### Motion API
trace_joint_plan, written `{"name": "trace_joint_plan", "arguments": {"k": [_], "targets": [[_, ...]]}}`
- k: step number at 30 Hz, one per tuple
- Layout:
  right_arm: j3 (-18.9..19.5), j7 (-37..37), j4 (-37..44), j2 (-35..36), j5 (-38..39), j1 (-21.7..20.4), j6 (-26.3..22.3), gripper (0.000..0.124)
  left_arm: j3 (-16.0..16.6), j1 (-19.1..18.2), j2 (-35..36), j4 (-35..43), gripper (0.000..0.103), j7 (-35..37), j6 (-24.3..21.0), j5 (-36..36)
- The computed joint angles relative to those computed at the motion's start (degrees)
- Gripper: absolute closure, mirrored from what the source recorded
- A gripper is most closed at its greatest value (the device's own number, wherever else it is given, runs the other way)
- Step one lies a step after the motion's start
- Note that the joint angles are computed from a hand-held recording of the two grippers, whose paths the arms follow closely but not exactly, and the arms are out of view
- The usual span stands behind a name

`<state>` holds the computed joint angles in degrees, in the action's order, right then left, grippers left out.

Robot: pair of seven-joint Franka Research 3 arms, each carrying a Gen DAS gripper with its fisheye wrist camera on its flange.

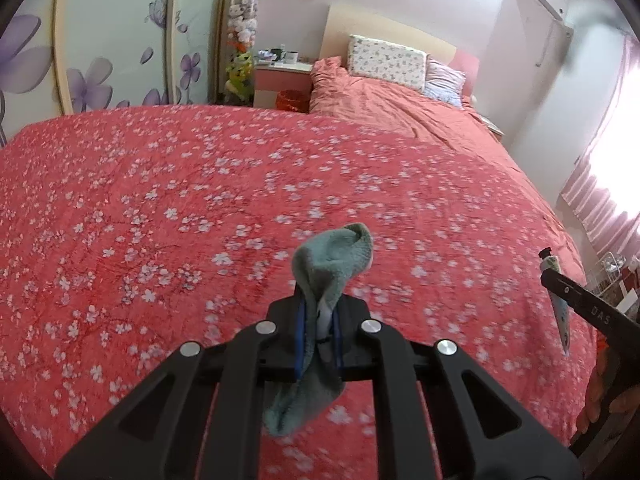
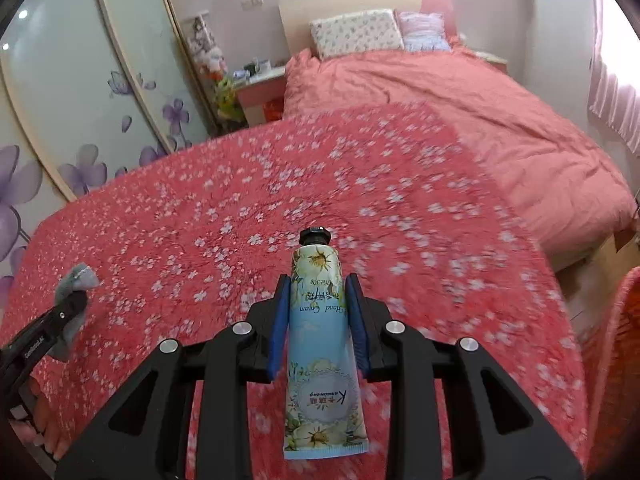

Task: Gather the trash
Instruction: 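Carry the sock and cream tube over the orange basket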

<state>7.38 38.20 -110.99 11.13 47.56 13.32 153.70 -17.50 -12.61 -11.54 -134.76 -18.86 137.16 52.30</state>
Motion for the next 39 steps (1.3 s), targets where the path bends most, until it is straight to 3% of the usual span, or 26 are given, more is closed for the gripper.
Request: {"name": "trace_joint_plan", "arguments": {"k": [8,19,30,39], "targets": [[-2.07,-13.51,-6.11,-8.66,15.82,-2.37,-2.09,0.096,-2.17,-2.74,2.03,6.26,0.092,0.84,-2.95,1.54],[-7.85,-24.32,-10.7,-16.0,28.09,-2.86,-1.82,0.096,-3.02,-8.85,9.94,19.78,0.092,3.23,-4.78,6.64],[-11.01,-27.92,-11.65,-17.85,34.0,-5.41,-1.59,0.096,0.17,-16.85,22.69,36.56,0.092,8.2,-3.84,9.83],[-12.34,-29.63,-10.68,-16.94,37.8,-8.4,-0.71,0.096,4.6,-23.82,35.39,53.09,0.092,15.98,-0.92,7.13]]}}
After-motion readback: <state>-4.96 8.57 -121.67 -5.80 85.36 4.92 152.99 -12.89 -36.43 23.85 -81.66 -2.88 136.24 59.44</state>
